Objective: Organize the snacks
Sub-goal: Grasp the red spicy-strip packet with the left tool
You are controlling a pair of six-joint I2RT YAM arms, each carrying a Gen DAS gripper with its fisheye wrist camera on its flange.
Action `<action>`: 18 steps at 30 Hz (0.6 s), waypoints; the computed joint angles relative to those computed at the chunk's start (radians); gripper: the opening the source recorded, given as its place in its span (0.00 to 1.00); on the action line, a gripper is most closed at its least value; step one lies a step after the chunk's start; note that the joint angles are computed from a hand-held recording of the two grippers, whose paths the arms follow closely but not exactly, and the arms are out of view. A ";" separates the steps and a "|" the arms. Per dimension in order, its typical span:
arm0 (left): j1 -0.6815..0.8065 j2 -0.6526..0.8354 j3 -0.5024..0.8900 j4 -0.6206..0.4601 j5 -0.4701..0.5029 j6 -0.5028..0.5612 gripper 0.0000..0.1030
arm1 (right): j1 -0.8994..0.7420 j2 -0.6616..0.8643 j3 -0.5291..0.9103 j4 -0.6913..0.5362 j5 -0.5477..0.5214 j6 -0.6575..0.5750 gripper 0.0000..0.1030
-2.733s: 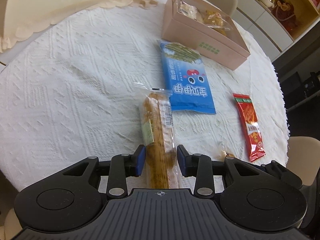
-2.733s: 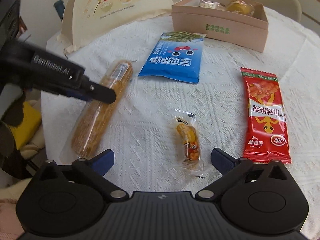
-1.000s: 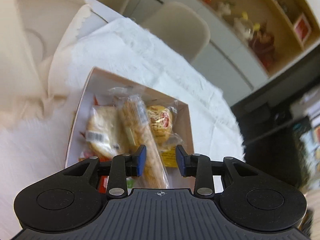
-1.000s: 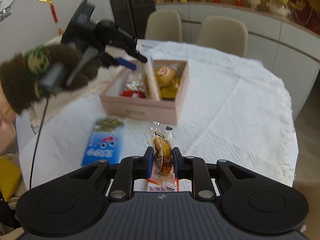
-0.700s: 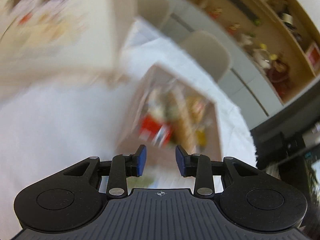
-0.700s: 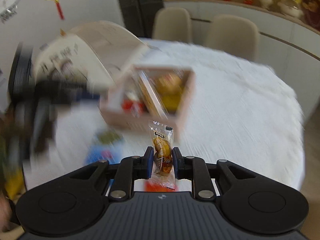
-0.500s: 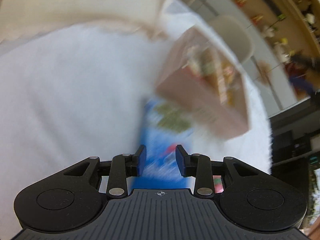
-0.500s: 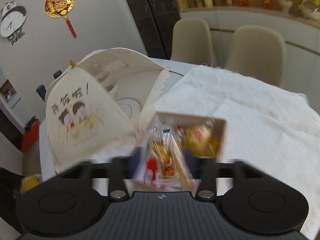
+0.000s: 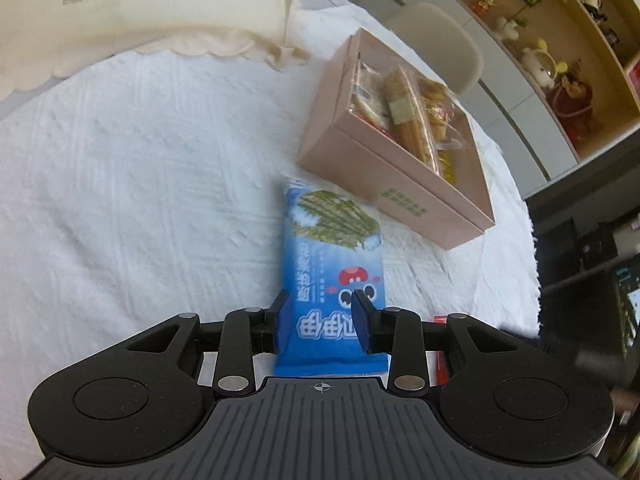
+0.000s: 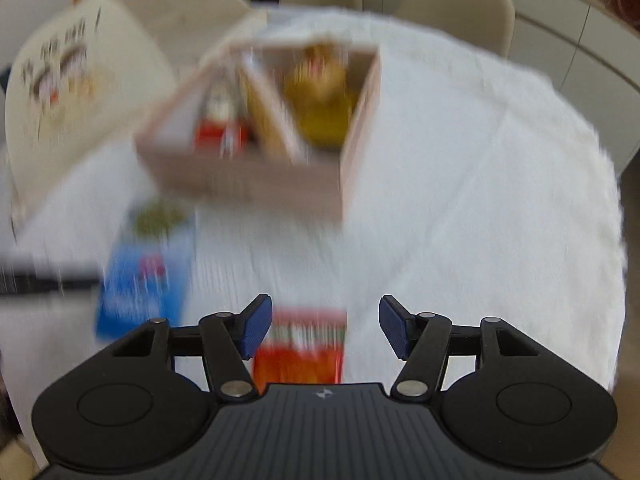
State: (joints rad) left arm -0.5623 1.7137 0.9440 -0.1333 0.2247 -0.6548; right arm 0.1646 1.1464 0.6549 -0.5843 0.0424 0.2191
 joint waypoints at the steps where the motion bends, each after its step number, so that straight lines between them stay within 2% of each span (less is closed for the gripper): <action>1: -0.002 0.011 0.011 -0.002 -0.003 -0.001 0.35 | 0.014 -0.015 -0.027 0.004 0.017 0.011 0.58; 6: -0.007 0.050 0.043 -0.013 0.000 0.016 0.35 | 0.106 -0.071 -0.085 -0.024 0.091 0.096 0.60; 10: 0.002 0.080 0.075 -0.010 -0.008 0.015 0.35 | 0.130 -0.111 -0.102 -0.031 0.065 0.140 0.60; 14: 0.007 0.118 0.115 -0.040 -0.039 0.003 0.35 | 0.167 -0.130 -0.100 -0.053 0.101 0.190 0.61; 18: 0.016 0.121 0.096 -0.015 0.005 -0.016 0.35 | 0.175 -0.145 -0.090 -0.038 0.061 0.179 0.61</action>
